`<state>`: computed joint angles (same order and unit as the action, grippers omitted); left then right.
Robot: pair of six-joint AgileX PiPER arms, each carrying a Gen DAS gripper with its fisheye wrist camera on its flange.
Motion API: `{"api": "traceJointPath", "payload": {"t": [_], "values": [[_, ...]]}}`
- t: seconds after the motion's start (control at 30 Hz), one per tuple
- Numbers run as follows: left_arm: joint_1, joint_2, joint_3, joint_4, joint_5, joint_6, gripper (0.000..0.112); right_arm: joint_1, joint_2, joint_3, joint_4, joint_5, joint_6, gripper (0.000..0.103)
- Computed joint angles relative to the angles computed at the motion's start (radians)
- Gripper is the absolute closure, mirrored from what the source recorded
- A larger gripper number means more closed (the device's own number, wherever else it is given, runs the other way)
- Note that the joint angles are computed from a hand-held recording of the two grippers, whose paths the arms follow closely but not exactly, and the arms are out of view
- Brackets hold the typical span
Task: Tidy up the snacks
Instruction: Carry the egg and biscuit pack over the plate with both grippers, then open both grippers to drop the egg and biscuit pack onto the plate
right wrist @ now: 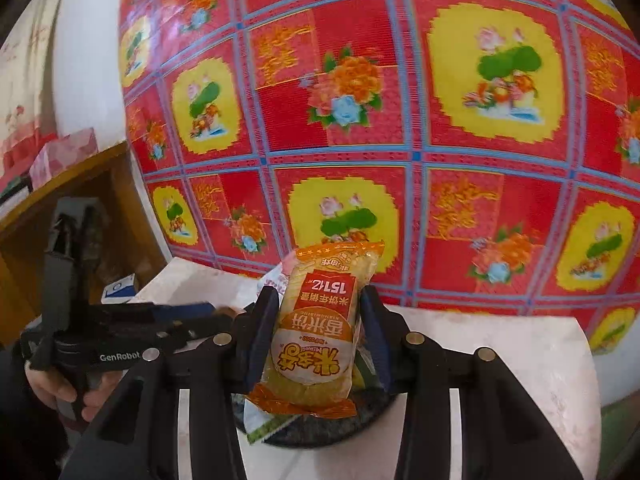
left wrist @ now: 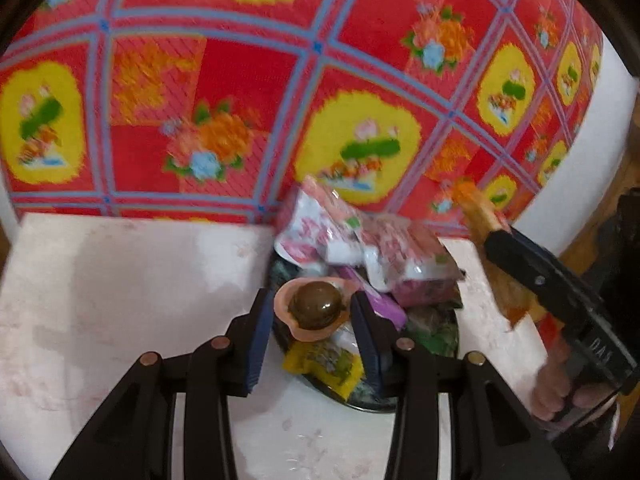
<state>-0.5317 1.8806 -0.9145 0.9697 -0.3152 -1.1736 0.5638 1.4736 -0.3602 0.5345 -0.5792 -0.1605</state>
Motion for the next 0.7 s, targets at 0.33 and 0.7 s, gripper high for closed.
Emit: {"api": "traceJointPath", "payload": {"t": [0.33, 0.7], "values": [[-0.052, -0.006, 0.042, -0.364, -0.014, 0.39, 0.044, 0.184, 0.154, -0.032, 0.201, -0.227, -0.228, 0.06], [-0.033, -0.033, 0.07, -0.487, -0.041, 0.47, 0.043, 0.23, 0.22, -0.089, 0.362, -0.237, -0.38, 0.052]]}}
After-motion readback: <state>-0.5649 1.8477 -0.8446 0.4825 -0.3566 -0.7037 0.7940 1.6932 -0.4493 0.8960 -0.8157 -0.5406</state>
